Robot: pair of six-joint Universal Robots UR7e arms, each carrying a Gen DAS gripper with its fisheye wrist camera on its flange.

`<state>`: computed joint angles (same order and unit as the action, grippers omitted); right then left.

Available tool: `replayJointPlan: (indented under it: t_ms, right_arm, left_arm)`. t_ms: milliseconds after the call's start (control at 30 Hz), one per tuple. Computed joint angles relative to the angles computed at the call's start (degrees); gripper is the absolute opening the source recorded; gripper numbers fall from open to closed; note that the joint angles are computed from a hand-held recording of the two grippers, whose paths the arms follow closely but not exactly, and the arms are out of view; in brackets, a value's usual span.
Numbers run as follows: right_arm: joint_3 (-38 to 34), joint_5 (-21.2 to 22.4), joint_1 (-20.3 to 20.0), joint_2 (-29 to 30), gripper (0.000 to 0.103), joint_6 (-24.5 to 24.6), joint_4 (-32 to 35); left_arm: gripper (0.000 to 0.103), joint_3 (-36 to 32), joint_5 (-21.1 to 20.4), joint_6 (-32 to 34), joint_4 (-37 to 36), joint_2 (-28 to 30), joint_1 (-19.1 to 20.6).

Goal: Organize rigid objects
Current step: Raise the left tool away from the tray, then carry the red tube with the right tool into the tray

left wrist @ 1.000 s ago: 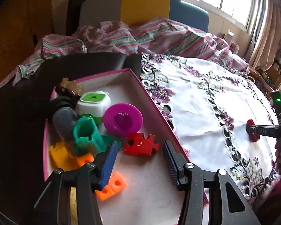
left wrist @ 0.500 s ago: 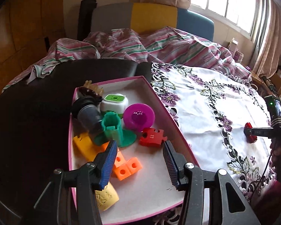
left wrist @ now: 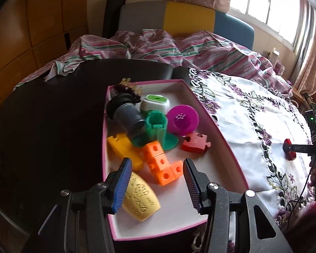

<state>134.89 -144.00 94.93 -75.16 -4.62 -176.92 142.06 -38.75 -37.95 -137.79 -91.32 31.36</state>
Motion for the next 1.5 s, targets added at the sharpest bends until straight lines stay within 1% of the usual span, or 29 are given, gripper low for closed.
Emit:
replayJointPlan:
  t_ms: [333,500,600,700,800,900,933,1067,1133,1267,1333,1400,1500]
  right_arm:
    - [-0.07,-0.28,0.24,0.19,0.024,0.22,0.07]
    - [-0.11,3.3,-0.03,-0.91,0.024,0.79,1.87]
    - [-0.28,6.16,-0.02,-1.66,0.024,1.64,4.41]
    - [-0.54,8.68,0.92,-1.99,0.024,2.88,7.87]
    - [-0.88,10.44,2.78,-0.82,0.024,3.31,9.03]
    - [-1.21,12.75,5.59,0.78,0.024,3.09,8.26]
    - [-1.37,14.1,6.69,1.33,0.024,3.09,8.04]
    - [-2.63,17.08,11.75,4.44,0.024,2.73,6.72]
    - [-3.42,19.8,14.06,5.85,0.024,2.6,6.34]
    - [-5.55,23.89,18.46,10.58,0.024,1.98,6.39]
    - [-6.56,25.83,20.15,12.98,0.024,1.71,6.6]
    - [-7.54,27.53,20.96,15.5,0.024,0.57,6.53]
    - [-8.77,27.62,21.55,18.69,0.024,1.39,6.71]
  left_arm:
    - [0.051,1.35,1.7,-5.72,8.0,-5.72,0.28]
    - [0.051,1.88,3.01,-9.08,12.49,-9.26,0.92]
    - [0.051,1.97,3.21,-10.13,14.46,-10.81,1.64]
    - [0.051,2.27,3.44,-10.96,15.82,-11.92,1.74]
    - [0.051,2.53,3.37,-11.25,16.2,-12.61,1.7]
    - [0.051,2.58,3.34,-11.13,16.22,-12.86,1.54]
    - [0.051,2.65,3.4,-11.16,16.19,-12.99,1.48]
    - [0.051,2.62,3.12,-10.63,15.55,-12.94,1.83]
    - [0.051,2.73,3.16,-10.76,15.78,-13.1,1.69]
    - [0.051,2.85,3.0,-10.77,15.67,-13.38,1.68]
    - [0.051,2.88,2.95,-10.81,15.77,-13.49,1.68]
    - [0.051,2.9,2.84,-10.85,15.86,-13.62,1.77]
    - [0.051,2.97,2.61,-10.99,15.98,-13.9,2.03]
